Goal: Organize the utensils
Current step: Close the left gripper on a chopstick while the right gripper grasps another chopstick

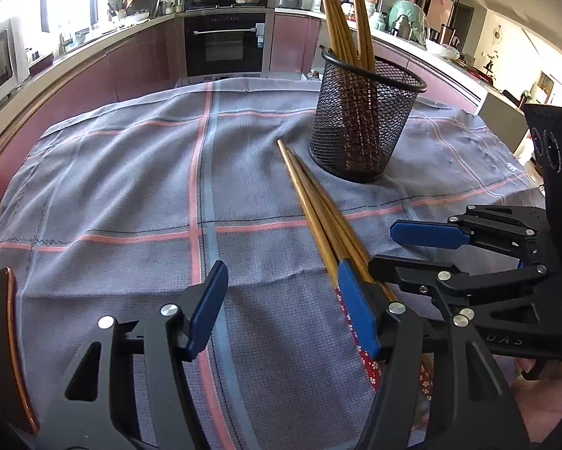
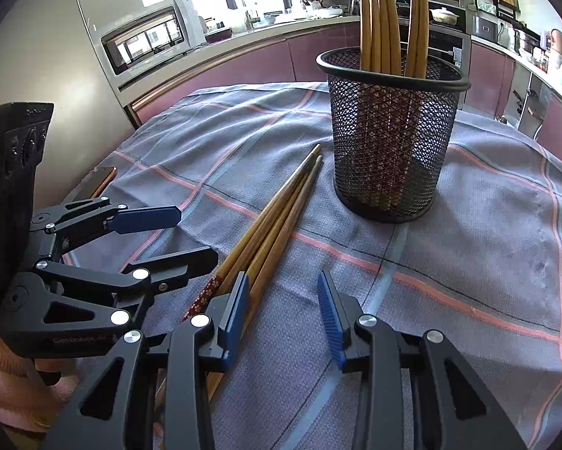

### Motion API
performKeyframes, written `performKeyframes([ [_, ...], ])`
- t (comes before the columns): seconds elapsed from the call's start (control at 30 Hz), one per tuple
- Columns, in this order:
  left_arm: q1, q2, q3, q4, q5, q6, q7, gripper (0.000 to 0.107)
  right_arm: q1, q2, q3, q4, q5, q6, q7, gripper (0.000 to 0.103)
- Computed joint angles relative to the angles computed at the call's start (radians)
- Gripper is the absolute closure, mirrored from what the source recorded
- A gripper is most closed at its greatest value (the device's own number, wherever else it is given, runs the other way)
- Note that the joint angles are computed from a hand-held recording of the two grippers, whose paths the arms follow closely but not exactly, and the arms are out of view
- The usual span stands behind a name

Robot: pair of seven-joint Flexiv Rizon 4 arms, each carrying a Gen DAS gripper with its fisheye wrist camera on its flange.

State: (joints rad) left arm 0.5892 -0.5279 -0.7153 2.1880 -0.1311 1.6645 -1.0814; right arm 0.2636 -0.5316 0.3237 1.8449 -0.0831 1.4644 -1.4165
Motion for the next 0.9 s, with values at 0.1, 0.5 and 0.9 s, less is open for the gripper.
performKeyframes([
  [0.1,0.011,-0.002,-0.019,0.004,0.019,0.010,0.014,0.045,0.035,0.012,-0.045,0.012,-0.022,0.002,0.024,0.068],
  [0.5,-0.074,0.002,0.072,-0.015,-0.024,-0.022,0.048,0.059,-0.034,-0.016,0.051,-0.023,0.037,-0.016,-0.039,0.071],
  [0.9,-0.085,0.004,0.075,-0.034,-0.075,-0.050,0.083,0.065,0.057,0.003,-0.065,-0.009,-0.034,-0.028,0.022,0.073],
])
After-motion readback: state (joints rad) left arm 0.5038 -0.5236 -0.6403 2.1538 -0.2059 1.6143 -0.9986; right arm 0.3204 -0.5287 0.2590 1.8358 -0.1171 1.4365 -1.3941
